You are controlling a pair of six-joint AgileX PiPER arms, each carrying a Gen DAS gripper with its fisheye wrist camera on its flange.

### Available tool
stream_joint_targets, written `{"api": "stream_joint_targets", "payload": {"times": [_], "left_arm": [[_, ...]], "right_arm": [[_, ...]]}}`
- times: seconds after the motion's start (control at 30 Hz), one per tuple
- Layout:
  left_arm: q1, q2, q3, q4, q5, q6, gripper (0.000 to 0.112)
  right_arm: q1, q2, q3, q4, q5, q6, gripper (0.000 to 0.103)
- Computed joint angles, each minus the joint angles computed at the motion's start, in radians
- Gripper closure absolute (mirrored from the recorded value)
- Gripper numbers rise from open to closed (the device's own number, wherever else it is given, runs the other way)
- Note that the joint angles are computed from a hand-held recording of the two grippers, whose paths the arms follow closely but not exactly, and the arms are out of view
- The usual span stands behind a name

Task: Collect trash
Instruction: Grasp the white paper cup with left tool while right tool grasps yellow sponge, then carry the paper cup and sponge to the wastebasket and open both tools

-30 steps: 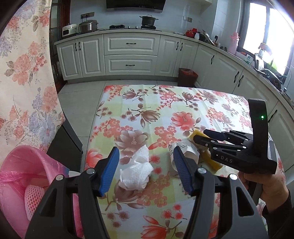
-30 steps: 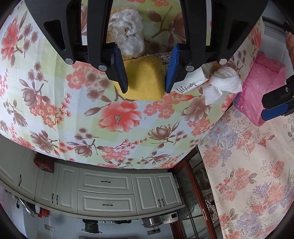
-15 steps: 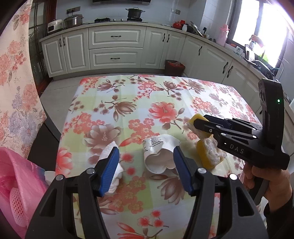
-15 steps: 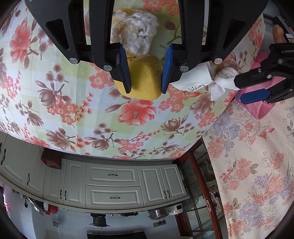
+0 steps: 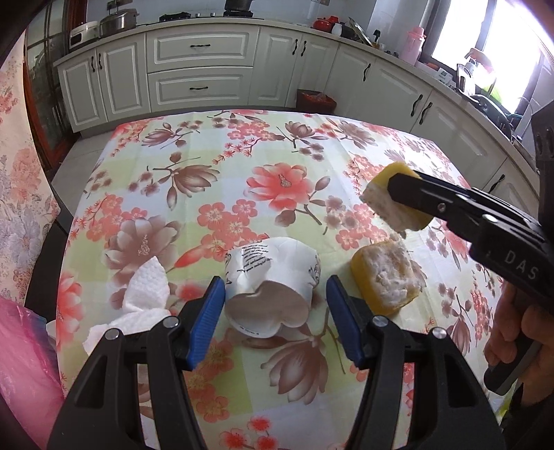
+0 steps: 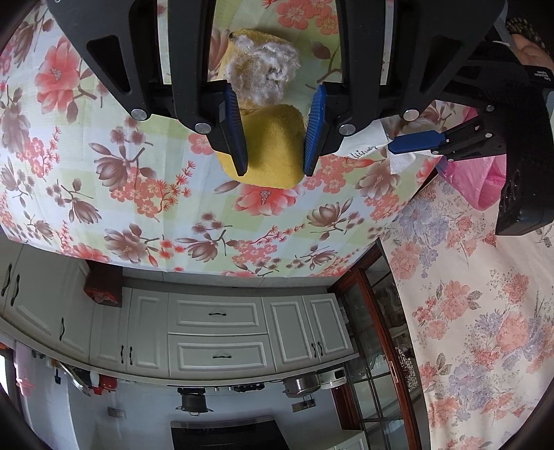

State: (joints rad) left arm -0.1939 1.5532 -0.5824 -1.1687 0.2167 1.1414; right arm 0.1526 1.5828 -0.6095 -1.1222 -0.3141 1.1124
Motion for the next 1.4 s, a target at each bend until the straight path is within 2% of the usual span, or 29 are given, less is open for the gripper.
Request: {"api": "stream_joint_targets", "payload": {"times": [0.13,0.2,0.4,0.63,0.83,1.17,1.33,1.4], "left_arm": [[0.001,0.027,-0.012,0.020,-0.005,-0.018,0.057],[0.002,0.035,-0.017,0.020,-0.006,-0.018,0.061],[0.006,0.015,-0.005,-0.003,0.002,0.002,0.061],[0.032,-0.066,0.037,0.004,0.012,-0.011,0.061],[0.072,-0.178,0.076,0.111,0.034,-0.110,0.061],[0.173,-0.378,0.115,0.306,0.120,-0.273,0.061],[0.268,-0.452,0.125,0.307,0.194,-0.238,0.061],[0.312,-0.480,0.129,0.301,0.228,-0.215,0.061]], "right_arm": [[-0.012,-0.033,0.024,-0.004,-0.007,0.002,0.071],[-0.005,-0.045,0.035,0.025,0.001,-0.024,0.071],[0.016,-0.053,0.060,0.144,0.030,-0.135,0.071],[0.035,-0.072,0.089,0.257,0.039,-0.236,0.071],[0.077,-0.118,0.110,0.365,0.069,-0.322,0.071],[0.173,-0.203,0.135,0.632,0.141,-0.542,0.071],[0.226,-0.245,0.133,0.795,0.179,-0.681,0.071],[0.254,-0.260,0.132,0.932,0.193,-0.806,0.071]]}}
